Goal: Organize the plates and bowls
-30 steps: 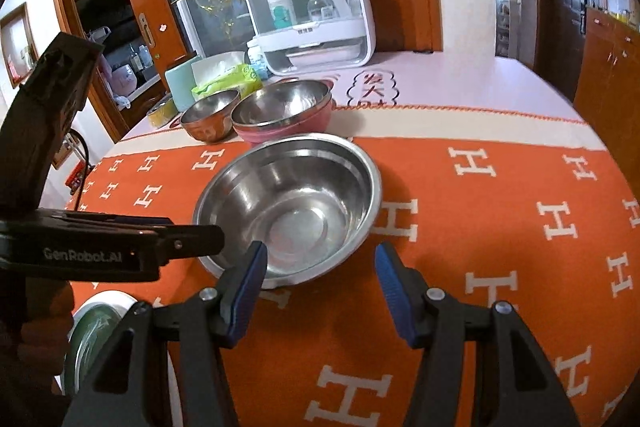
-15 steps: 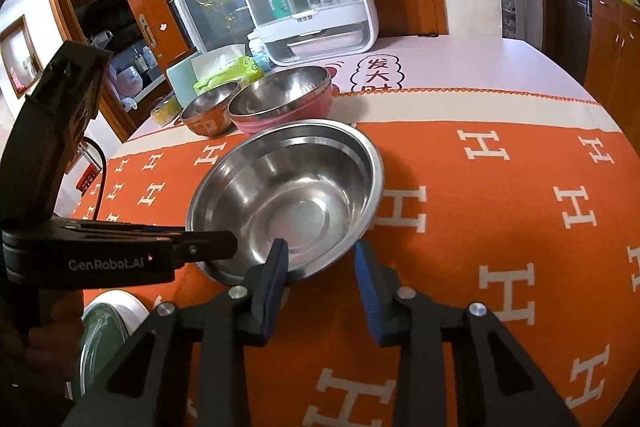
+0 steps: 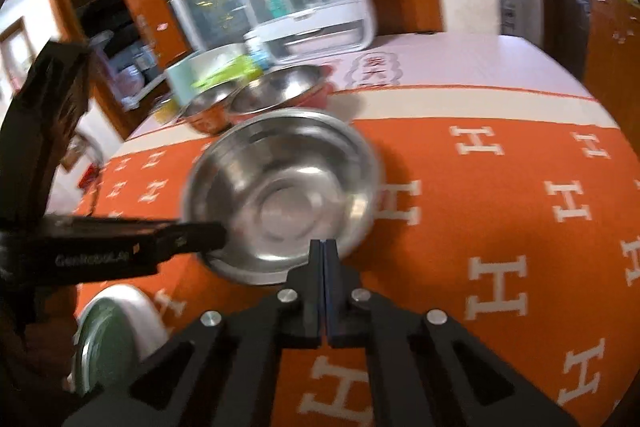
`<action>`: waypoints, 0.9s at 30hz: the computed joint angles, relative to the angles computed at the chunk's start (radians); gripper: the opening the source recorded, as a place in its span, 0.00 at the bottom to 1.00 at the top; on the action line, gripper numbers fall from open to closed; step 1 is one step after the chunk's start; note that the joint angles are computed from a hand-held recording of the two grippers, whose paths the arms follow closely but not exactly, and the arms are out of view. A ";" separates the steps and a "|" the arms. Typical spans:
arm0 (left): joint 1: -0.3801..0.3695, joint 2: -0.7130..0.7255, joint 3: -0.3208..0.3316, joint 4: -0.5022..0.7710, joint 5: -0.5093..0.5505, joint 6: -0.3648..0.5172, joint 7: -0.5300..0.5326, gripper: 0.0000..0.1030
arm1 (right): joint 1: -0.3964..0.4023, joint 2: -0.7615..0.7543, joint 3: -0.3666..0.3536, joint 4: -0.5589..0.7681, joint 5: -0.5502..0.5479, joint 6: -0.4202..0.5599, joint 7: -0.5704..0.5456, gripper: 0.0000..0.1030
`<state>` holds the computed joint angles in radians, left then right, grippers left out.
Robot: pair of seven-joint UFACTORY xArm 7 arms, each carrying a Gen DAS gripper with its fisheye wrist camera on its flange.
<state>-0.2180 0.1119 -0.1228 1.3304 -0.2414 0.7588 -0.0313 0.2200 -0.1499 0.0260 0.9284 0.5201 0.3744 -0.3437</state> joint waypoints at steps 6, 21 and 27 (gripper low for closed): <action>-0.008 -0.026 -0.004 -0.017 -0.002 0.010 0.001 0.26 | 0.007 -0.035 0.017 -0.023 -0.060 -0.004 0.016 0.00; 0.000 -0.052 0.006 -0.067 -0.024 0.013 0.008 0.26 | -0.029 -0.030 -0.021 -0.032 -0.136 0.030 0.237 0.30; -0.002 -0.062 0.005 -0.086 -0.013 0.001 0.009 0.26 | -0.013 0.005 -0.029 -0.007 0.000 0.073 0.137 0.33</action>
